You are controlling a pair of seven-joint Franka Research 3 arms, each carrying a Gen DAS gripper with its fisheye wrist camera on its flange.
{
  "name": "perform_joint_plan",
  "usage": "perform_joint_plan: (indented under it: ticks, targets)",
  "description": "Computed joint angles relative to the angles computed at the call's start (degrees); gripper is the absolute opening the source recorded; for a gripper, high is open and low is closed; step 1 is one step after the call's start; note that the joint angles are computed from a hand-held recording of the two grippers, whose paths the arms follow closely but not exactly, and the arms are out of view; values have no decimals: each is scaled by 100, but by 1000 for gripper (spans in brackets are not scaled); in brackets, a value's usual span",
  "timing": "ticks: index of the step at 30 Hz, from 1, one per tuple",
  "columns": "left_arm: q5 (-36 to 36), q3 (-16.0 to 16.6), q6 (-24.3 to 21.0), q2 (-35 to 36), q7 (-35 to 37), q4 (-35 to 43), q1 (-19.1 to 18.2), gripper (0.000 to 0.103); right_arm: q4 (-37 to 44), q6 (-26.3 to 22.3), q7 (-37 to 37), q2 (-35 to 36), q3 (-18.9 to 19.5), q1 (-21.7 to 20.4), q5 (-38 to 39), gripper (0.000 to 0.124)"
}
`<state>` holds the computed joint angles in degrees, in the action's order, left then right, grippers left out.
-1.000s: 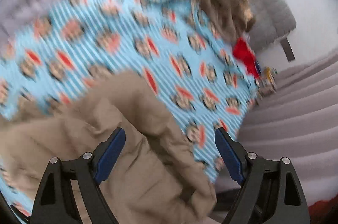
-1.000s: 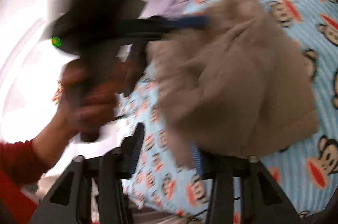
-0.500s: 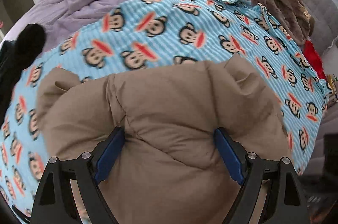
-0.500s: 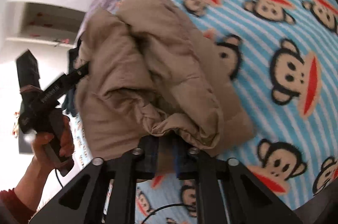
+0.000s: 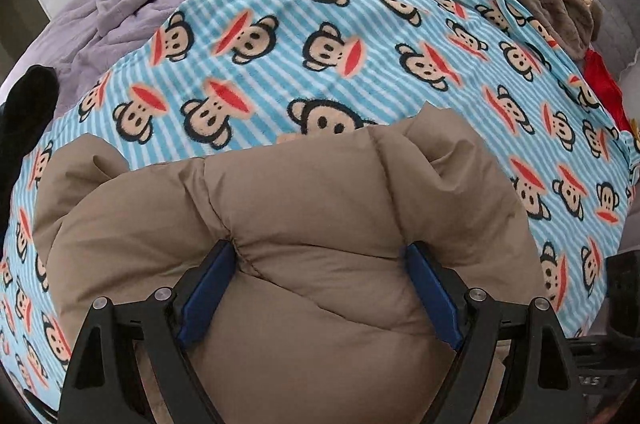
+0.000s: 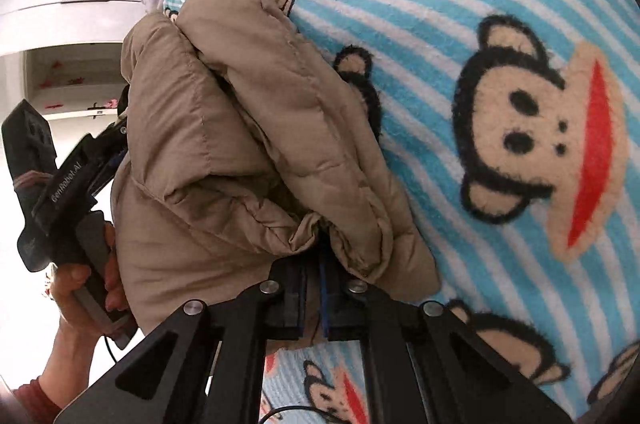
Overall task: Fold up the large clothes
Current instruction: 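Lower the bundle onto the sheet and regrasp its folded edge with both grippers, then open both grippers and pull them back from the jacket bundle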
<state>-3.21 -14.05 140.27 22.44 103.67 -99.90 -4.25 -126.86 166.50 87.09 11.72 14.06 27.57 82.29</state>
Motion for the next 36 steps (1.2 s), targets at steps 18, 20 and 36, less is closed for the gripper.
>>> perform_joint_plan:
  ticks: [18,20,36]
  targets:
    - [-743,-20,-410,-685,338,-292,363,87,539,-660,3115,86,-312,175,-5144,8]
    - [-1108,50,-572,-981,475,-486,483,87,571,-727,3102,106,-302,158,-5199,8]
    - [-2962,1138,-1181,-2225,291,-2195,932,103,1706,-2089,3993,651,-532,376,-6534,9]
